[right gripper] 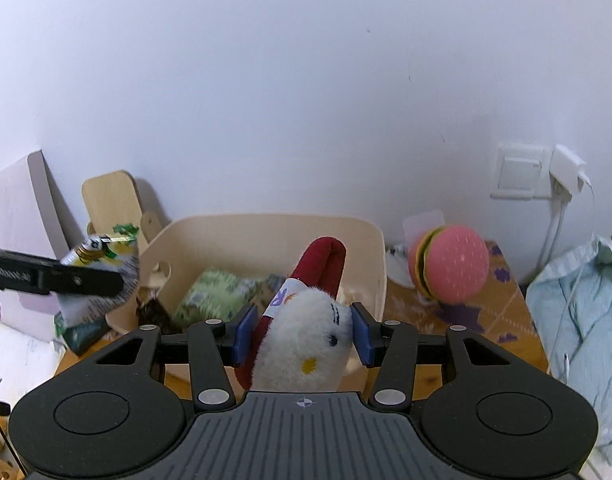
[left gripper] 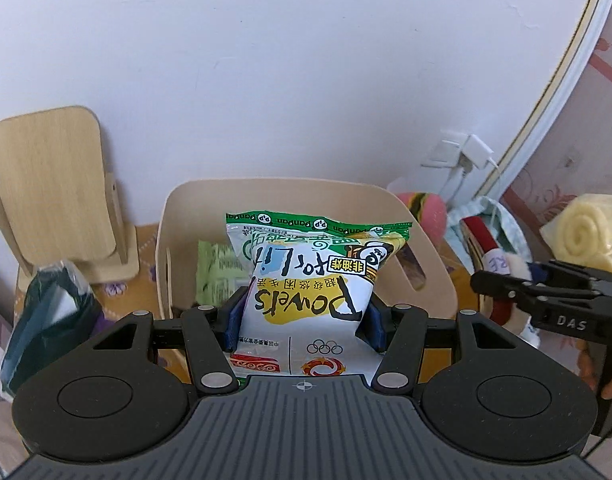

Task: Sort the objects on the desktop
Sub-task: 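Carry the snack bag and white plush over the basket and release them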

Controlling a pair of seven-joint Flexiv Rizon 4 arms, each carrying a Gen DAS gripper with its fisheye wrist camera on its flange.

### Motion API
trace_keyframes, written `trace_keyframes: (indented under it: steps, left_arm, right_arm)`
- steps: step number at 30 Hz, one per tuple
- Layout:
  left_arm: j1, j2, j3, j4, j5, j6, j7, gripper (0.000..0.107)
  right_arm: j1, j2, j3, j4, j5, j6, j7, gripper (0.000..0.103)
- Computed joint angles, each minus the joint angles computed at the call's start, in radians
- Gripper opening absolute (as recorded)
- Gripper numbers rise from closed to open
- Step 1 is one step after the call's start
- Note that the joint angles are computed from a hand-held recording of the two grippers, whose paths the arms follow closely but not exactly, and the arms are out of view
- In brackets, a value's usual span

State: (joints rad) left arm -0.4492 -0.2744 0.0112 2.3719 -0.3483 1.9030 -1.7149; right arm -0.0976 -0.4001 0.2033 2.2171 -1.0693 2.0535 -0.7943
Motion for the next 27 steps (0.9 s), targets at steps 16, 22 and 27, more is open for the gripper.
trace_keyframes:
  steps: [16, 22, 27]
  left_arm:
    - [-0.592, -0.291, 0.433, -0.215, -0.693, -0.017, 0.401, 0.058]
    - [-0.681, -0.374, 0.545, -0.269, -0.732, -0.115, 0.404, 0.058]
    - [-0.754, -0.437, 0.654, -0.289, -0.7, -0.198, 0.323, 0.06]
  right_arm:
    - [0.051, -0.098, 0.056, -0.11, 0.098, -0.078, -0.072, 0.047]
    - [0.012, -0.154, 0.142, -0.152, 0.112, -0.18, -0.133, 0.047]
    - [0.057, -0.161, 0.128, -0.152, 0.178, -0.22, -0.208, 0.048]
